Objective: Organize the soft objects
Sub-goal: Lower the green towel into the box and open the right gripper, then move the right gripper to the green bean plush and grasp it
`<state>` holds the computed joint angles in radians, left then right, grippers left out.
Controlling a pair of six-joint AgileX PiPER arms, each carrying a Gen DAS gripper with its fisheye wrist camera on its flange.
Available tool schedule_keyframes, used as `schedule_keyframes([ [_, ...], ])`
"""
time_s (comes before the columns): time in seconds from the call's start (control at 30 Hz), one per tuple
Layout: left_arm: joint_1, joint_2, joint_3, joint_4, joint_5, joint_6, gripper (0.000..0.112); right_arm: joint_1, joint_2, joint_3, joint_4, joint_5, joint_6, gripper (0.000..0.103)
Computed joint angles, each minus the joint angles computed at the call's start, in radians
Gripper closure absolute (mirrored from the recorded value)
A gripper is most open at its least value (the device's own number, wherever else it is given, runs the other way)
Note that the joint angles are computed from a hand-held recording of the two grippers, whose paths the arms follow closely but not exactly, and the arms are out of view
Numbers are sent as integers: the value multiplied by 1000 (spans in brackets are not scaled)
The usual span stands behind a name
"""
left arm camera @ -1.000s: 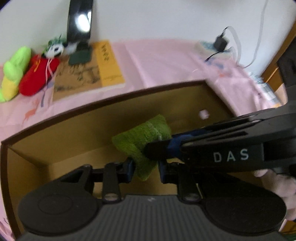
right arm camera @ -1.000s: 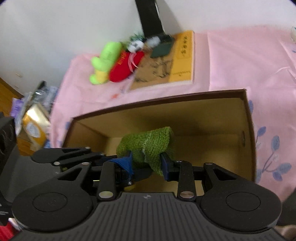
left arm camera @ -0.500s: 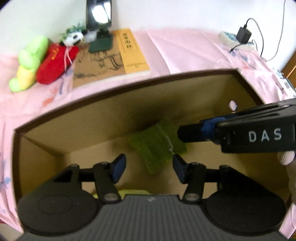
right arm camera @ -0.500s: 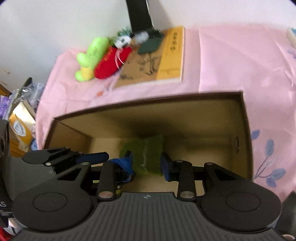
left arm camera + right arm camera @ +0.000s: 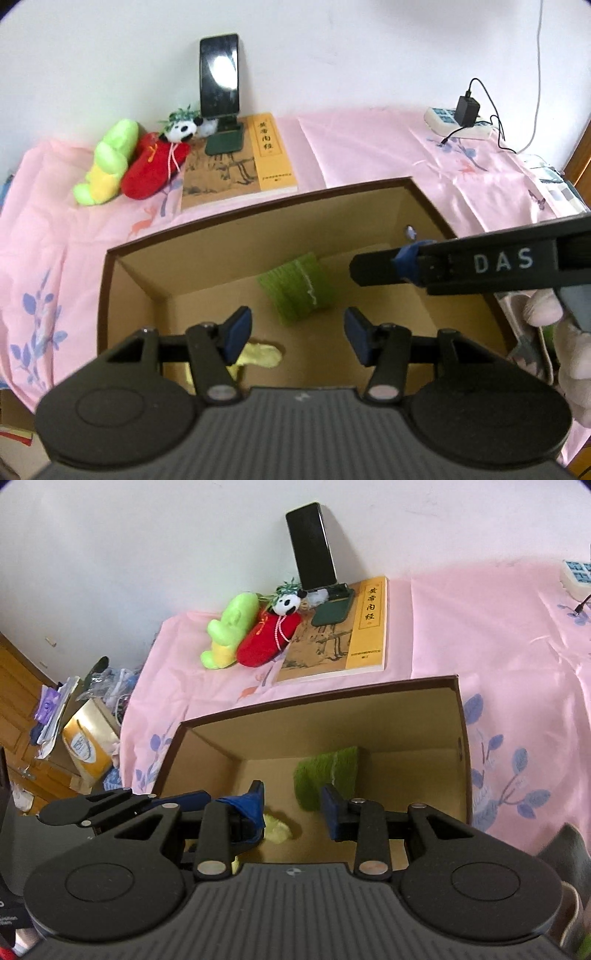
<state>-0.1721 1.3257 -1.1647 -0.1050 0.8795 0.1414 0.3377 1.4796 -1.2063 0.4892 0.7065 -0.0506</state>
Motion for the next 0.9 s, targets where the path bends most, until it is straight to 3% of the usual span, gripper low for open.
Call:
schedule_keyframes([
  [0.2,-123,-106,57,137,20,-175,58,1,-104,94,41,5,-39,86],
  [0.47,-374,-200,95,344,104,-494,57,-46,-256,226,99,54,-104,86],
  [0.7,-632,-188,102,526,186,-804,53,-148,-371,311,140,131,-192,86],
  [0.9,-755,-146,95,599,233,-958,50,-271,-427,361,190,202,-305,86],
])
